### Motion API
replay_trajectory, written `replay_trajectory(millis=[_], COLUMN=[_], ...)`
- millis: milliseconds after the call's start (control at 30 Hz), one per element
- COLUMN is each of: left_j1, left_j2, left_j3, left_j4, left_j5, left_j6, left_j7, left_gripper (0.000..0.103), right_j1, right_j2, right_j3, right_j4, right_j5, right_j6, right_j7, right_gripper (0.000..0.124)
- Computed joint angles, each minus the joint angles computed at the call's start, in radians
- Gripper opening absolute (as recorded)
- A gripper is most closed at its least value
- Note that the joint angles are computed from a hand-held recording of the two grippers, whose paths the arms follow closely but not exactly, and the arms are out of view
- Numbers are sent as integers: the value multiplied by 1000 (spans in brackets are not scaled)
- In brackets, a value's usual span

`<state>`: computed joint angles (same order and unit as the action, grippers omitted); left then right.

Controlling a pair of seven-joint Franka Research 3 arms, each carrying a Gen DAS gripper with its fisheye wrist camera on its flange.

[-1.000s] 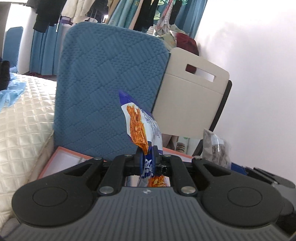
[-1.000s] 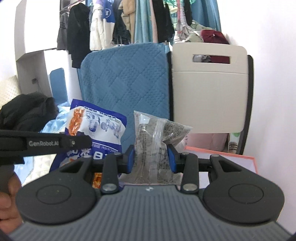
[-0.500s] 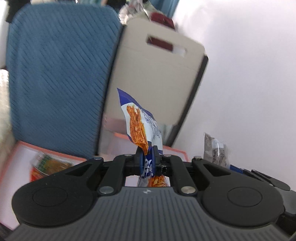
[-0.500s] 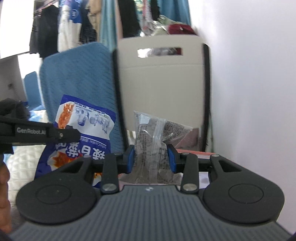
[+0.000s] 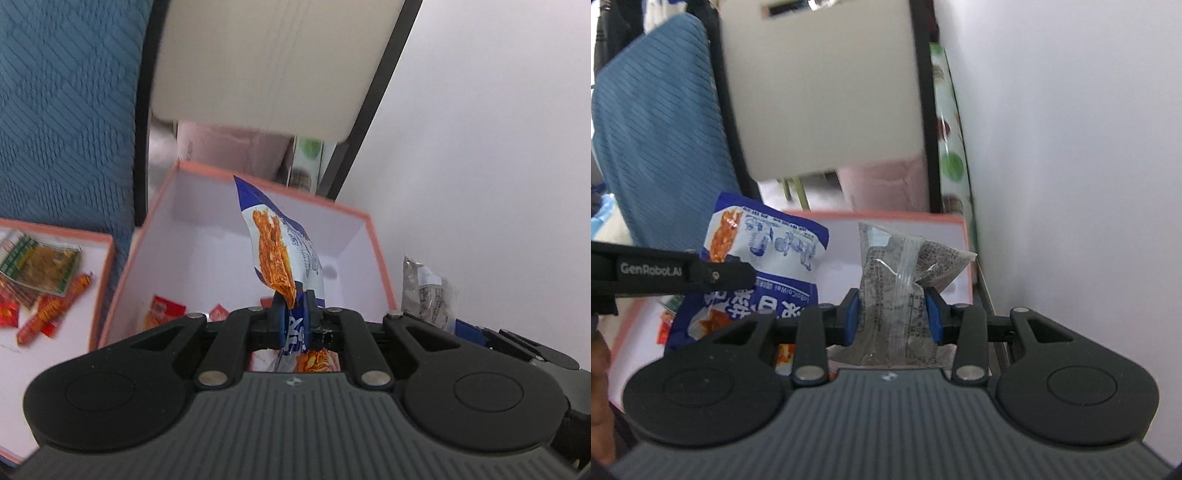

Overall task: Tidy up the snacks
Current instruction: 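Open both tools to drop the bags into the pink box, then move both tools back toward the snack tray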

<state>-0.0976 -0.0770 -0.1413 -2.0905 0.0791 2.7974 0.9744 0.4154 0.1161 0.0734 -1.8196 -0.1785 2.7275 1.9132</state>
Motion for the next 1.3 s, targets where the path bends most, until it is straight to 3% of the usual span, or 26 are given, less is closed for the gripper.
replay_trajectory(millis=[333,400,467,567,667,767,867,1300], left_j1=[-12,-14,-13,-13,-4,-29,-14,-18], left_j2=[35,35,22,-18,-70,-132,-205,-512], left_j3=[-6,-6,-5,-2,-6,21,14,71], left_j4=[-8,2,-4,-40,-70,-111,-153,-335], left_j5=[-66,-86,-103,-98,-21,-61,-16,54], left_j6=[18,-14,-25,10,24,51,70,116], left_j7=[51,85,77,83,45,90,59,35], left_gripper=[12,26,55,56,56,56,56,56], right_j1=[6,15,33,46,37,36,30,0], right_j2=[89,99,101,90,55,27,-29,-176], right_j3=[-18,-26,-41,-50,-43,-36,-23,90], right_j4=[71,88,96,88,53,41,0,-54], right_j5=[43,24,-27,-79,-81,-106,-136,-290], right_j6=[-63,-74,-89,-82,-64,-55,-32,0], right_j7=[-31,-18,16,58,70,107,141,293], right_gripper=[41,41,45,60,60,60,60,60])
